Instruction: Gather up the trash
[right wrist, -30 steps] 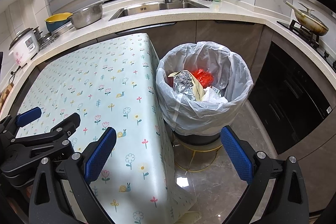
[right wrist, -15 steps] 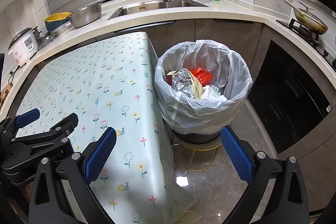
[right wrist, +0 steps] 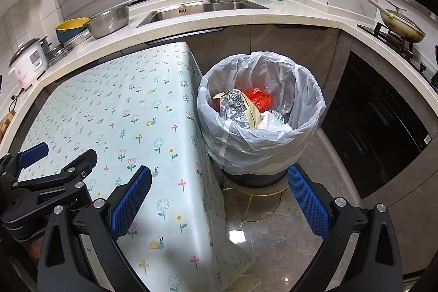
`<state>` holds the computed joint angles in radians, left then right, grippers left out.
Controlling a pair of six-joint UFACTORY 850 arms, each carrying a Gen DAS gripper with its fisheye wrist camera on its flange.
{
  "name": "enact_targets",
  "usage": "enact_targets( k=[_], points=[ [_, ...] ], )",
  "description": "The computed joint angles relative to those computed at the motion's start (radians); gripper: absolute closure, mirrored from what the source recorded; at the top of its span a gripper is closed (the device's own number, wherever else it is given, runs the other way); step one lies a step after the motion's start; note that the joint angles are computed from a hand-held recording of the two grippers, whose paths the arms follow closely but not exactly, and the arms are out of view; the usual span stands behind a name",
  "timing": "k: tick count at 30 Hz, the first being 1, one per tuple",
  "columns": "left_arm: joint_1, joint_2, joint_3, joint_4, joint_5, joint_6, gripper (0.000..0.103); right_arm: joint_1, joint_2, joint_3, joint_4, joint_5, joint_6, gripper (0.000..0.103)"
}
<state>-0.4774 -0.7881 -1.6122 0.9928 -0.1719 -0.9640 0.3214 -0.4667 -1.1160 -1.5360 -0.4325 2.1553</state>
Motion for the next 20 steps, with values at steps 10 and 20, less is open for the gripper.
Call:
enact_targets(
  k=[10,20],
  points=[
    [-0.001,0.002,0.004,-0.009,0.008,0.013,0.010,-0.004,0.004,0.005,-0.007,-0.002,0.009,0.007],
    [0.009,0.007,0.007,-0.230,0.069,0.249,0.010,-0.003,0.007,0.006,-0.017,-0.016,0.030,0.007]
  ],
)
